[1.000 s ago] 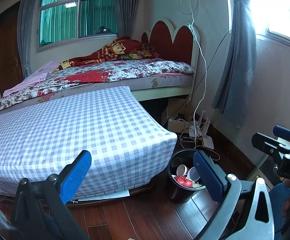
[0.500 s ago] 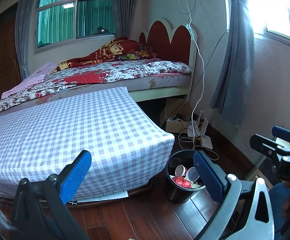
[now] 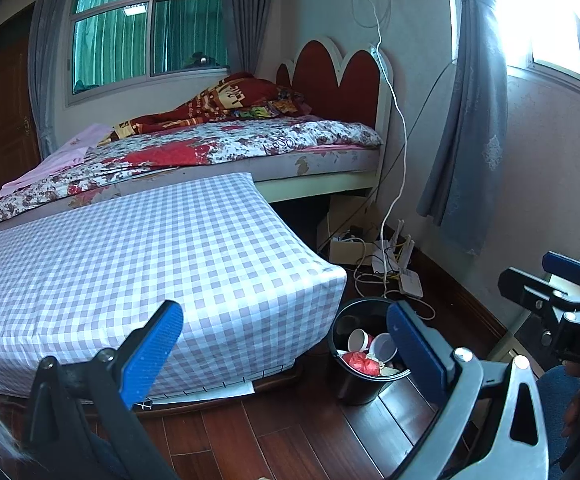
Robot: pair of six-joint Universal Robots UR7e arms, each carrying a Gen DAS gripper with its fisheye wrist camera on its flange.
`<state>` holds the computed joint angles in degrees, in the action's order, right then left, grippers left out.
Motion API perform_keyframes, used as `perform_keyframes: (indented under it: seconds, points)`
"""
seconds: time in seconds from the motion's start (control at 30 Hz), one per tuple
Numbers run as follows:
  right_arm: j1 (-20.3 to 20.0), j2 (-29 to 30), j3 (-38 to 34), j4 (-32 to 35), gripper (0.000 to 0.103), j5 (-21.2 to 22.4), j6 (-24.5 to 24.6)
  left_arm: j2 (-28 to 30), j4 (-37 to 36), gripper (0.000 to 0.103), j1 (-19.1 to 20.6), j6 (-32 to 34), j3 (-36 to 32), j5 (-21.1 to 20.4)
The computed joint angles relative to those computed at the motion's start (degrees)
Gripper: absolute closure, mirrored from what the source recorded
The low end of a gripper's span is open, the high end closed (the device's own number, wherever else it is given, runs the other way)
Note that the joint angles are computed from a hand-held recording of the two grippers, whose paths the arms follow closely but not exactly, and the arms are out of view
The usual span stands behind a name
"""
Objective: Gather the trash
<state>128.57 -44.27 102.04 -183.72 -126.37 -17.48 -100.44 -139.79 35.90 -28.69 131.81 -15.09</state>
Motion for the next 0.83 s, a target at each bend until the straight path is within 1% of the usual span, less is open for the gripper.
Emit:
perform_keyframes:
  seconds: [0.33,0.47,0.57,0.63,0.7,0.77,0.83]
  points:
    - [-0.2,0.0,0.2,0.1,0.001,-0.2,0.0,0.3,-0.4,0.001,0.2,0.3,-0.2,-0.4]
    - [-0.3,0.0,0.4,0.0,0.001,-0.2,-0.1,0.1,0.7,0.001,0.4,-0.4,-0.5,-0.8]
    - [-0.2,0.1,0.4,0.1,0.001,-0.3,0.1,0.0,0.2,0.001,0.5,0.3,-0.6,-0.9]
    - [-0.3,0.1,0.5,0.1,0.001,-0.3,0.2,0.1,0.0,0.001,0.4,0.4,-0.5,-0.3]
    - [-0.4,0.1,0.6,0.3,0.001,-0.3,0.3,0.5,-3.4,0.001,0.5,3.6,-0.1,-0.5]
    - [-0.5,0.2,0.7,0.4,0.001,-0.3,0.3,0.8,-7.0,0.001,0.7,7.3,0.2,-2.1]
    - [-0.6,0.3,0.6,0.6,0.001,-0.3,0.4,0.8,-6.6,0.001,0.9,7.4,0.1,-2.7]
